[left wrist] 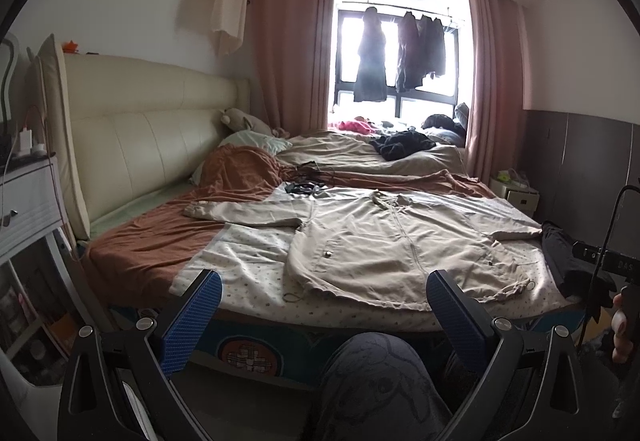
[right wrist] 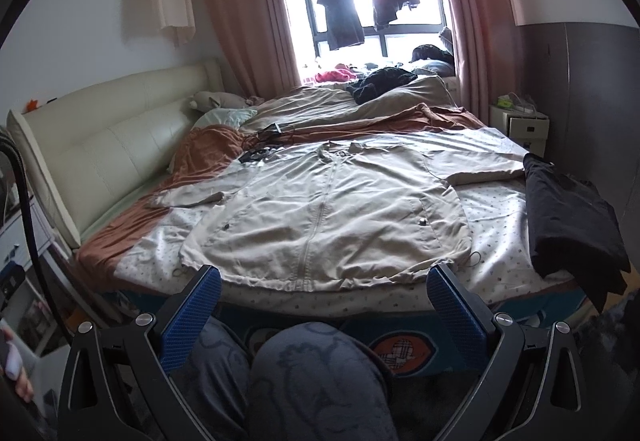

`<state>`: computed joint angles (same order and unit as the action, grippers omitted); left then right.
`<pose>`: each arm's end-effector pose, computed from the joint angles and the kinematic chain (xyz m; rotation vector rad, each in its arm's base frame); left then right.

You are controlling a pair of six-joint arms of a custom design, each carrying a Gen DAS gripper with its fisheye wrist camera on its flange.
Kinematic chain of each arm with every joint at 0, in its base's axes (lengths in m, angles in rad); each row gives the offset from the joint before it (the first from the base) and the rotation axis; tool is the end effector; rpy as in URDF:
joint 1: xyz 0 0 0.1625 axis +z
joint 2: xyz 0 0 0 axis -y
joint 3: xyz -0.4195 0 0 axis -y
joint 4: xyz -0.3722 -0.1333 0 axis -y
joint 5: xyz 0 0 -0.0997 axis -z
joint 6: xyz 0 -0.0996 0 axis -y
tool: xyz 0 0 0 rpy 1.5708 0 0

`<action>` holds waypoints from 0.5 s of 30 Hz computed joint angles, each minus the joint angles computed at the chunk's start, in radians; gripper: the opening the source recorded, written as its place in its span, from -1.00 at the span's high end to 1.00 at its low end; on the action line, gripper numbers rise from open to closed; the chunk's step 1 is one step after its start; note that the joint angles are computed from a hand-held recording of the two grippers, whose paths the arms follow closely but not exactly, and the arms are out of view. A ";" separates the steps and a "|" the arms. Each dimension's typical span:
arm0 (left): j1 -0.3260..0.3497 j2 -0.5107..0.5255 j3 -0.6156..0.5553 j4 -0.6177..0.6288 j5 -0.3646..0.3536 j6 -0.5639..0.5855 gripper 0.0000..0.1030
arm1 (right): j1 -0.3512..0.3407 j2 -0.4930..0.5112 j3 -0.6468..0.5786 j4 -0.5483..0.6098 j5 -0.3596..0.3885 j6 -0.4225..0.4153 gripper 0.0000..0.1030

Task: Fold large clothes
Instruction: 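Move both grippers toward the beige jacket on the bed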

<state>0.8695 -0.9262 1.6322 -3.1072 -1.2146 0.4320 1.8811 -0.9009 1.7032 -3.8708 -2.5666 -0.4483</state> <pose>-0.3049 -0.6214 0.2670 1.2455 2.3494 -1.2220 0.2246 -0.5376 0.3192 -0.1620 -1.8251 1.4552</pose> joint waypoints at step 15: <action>0.048 0.147 -0.208 0.101 0.026 -0.039 -0.99 | -0.089 0.034 -0.138 0.181 0.087 0.051 -1.00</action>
<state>0.9179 -0.7791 1.4242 -3.0064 -1.1889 0.3928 1.7920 -0.8671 1.5654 -3.6897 -2.4800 -0.3968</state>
